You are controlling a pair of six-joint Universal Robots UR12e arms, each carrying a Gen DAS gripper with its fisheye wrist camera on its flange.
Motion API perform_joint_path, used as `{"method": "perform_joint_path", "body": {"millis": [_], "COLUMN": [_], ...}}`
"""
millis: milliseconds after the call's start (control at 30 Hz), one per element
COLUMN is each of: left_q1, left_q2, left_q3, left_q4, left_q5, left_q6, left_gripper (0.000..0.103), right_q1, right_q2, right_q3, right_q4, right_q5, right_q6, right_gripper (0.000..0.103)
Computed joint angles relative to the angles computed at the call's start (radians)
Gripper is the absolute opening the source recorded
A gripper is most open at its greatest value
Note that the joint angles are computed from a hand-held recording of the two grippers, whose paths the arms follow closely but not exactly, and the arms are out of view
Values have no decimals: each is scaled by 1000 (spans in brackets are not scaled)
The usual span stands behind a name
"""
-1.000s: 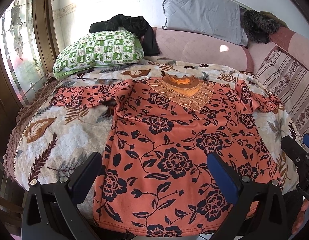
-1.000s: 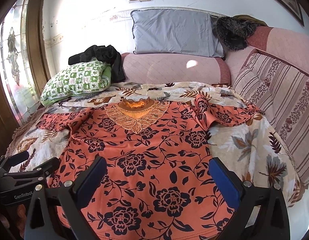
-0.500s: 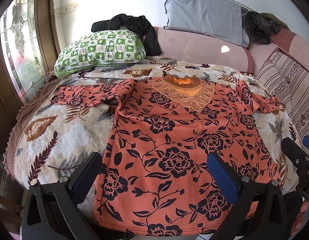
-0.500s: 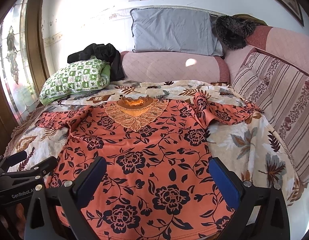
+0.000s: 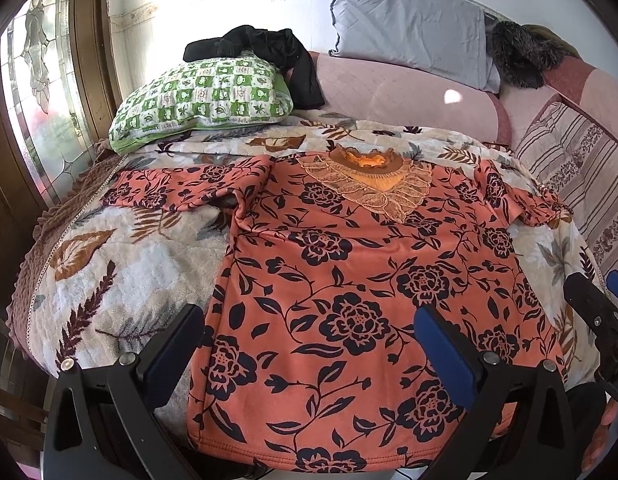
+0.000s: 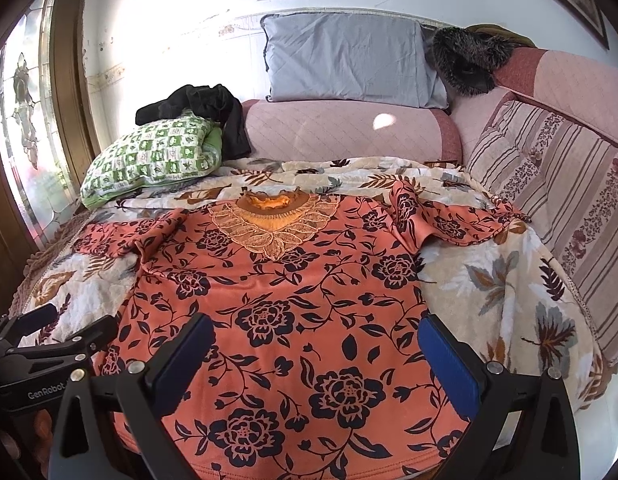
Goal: Fold small clothes
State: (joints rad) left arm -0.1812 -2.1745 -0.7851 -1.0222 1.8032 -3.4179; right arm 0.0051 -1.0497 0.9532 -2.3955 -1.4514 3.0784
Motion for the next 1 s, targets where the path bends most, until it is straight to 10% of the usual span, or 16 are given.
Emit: {"method": "perform_joint_path", "body": {"millis": [1000], "left_q1": [-1], "left_q2": [-43], "left_q3": [64], "left_q4": [-67], "left_q5": [12], "left_q6": [12], "left_gripper": [103], "right_q1": [-28], "right_q2": [26], "right_q3": [-25], "right_q4": [30], "right_q5": [66], "right_q6": [65], "right_gripper": [103]}}
